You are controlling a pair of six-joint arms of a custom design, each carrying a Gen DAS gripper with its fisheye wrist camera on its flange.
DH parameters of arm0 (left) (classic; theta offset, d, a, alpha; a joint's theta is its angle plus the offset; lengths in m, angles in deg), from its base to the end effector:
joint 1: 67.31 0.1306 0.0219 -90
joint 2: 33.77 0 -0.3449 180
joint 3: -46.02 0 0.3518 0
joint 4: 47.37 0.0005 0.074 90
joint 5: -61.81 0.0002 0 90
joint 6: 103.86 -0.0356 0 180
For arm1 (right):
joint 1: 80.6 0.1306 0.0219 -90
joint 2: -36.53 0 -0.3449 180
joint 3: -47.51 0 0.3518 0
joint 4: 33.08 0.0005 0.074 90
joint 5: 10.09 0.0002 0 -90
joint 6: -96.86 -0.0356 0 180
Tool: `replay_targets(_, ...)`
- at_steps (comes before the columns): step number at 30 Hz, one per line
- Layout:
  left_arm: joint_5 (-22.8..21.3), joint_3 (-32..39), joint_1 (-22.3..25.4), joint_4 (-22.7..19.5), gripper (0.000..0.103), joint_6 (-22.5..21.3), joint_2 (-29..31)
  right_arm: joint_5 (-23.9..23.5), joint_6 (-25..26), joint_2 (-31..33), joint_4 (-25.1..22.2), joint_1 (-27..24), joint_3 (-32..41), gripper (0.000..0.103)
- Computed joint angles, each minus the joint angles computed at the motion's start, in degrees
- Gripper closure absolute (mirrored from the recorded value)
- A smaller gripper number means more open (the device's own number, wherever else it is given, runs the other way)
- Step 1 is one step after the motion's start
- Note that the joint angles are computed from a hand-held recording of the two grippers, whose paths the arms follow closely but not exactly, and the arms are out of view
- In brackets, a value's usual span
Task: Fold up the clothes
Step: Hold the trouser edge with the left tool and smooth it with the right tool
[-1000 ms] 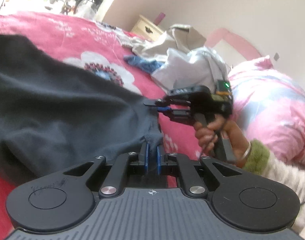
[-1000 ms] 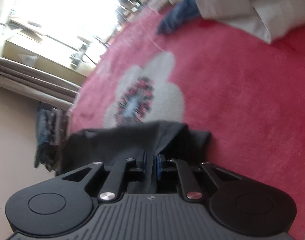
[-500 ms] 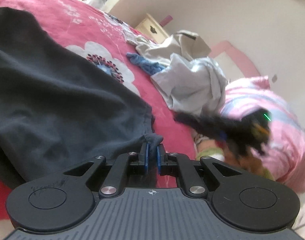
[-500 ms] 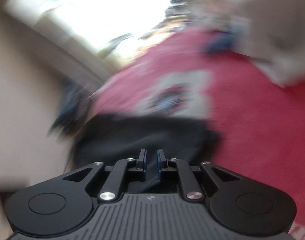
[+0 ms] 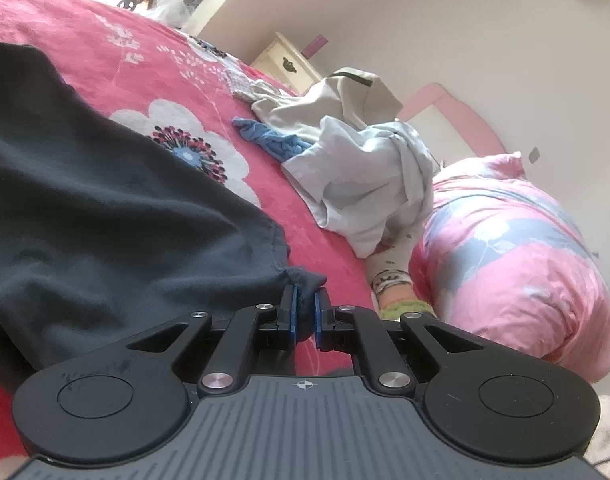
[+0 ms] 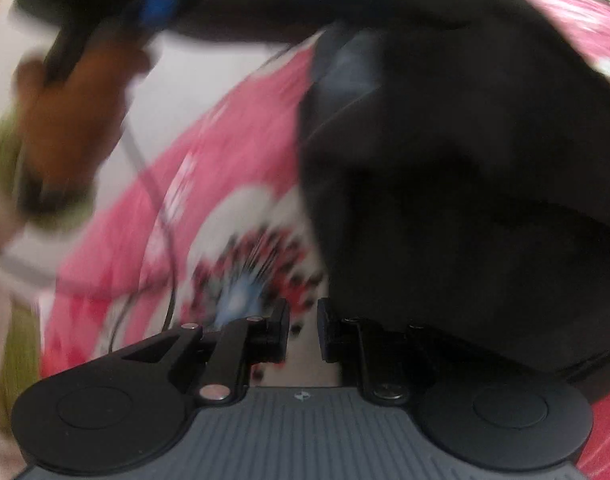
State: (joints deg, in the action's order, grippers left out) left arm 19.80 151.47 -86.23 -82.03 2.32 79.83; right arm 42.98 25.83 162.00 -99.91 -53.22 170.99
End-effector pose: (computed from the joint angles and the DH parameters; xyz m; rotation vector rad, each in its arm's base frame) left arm 0.5398 -0.2135 0.3302 0.5011 2.2844 -1.2767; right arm 0.5325 0.2993 0.3037 -1.2072 2.3953 0.9282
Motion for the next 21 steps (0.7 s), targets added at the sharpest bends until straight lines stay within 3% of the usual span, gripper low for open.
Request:
replay_targets(1, 0.0, -0.1, 0.0, -0.3, 0.097, -0.4, 0.1, 0.1, 1.0, -0.2, -1.4, -0.1, 0.0, 0.086)
replay_targets(6, -0.3, -1.5, -0.1, -0.9, 0.097, -1.8, -0.2, -4.7, -7.5, -3.1, -0.2, -5.3, -2.1, 0.085)
replay_targets(7, -0.3, -1.9, -0.1, -0.9, 0.097, -2.1, -0.4, -5.7, -12.7, -4.3, 3.2, -7.1, -3.3, 0.080)
replay_targets(8, -0.2, -2.3, -0.2, -0.9, 0.097, -2.1, -0.5, -5.9, -19.1, -5.5, 7.8, -8.9, -4.9, 0.064)
replay_targets(9, -0.1, -2.7, -0.2, -0.8, 0.097, -2.2, -0.7, -5.8, -26.3, -6.6, 13.1, -10.7, -6.8, 0.056)
replay_targets(12, -0.2, -3.7, -0.8, -1.5, 0.097, -3.0, -0.7, -6.5, -50.2, -7.8, 29.9, -15.6, -12.5, 0.054)
replay_targets(14, -0.5, -4.3, -1.4, -2.4, 0.097, -4.2, -0.7, -5.1, -61.5, -6.9, 35.7, -17.3, -14.2, 0.053)
replay_targets(17, -1.3, -5.2, -2.3, -3.6, 0.097, -6.7, -0.7, 0.0, -64.4, -5.0, 33.2, -17.2, -12.6, 0.053)
replay_targets(21, -2.3, -6.5, -3.4, -5.5, 0.097, -10.8, -0.6, 7.0, -62.5, -3.9, 31.1, -15.3, -11.1, 0.053)
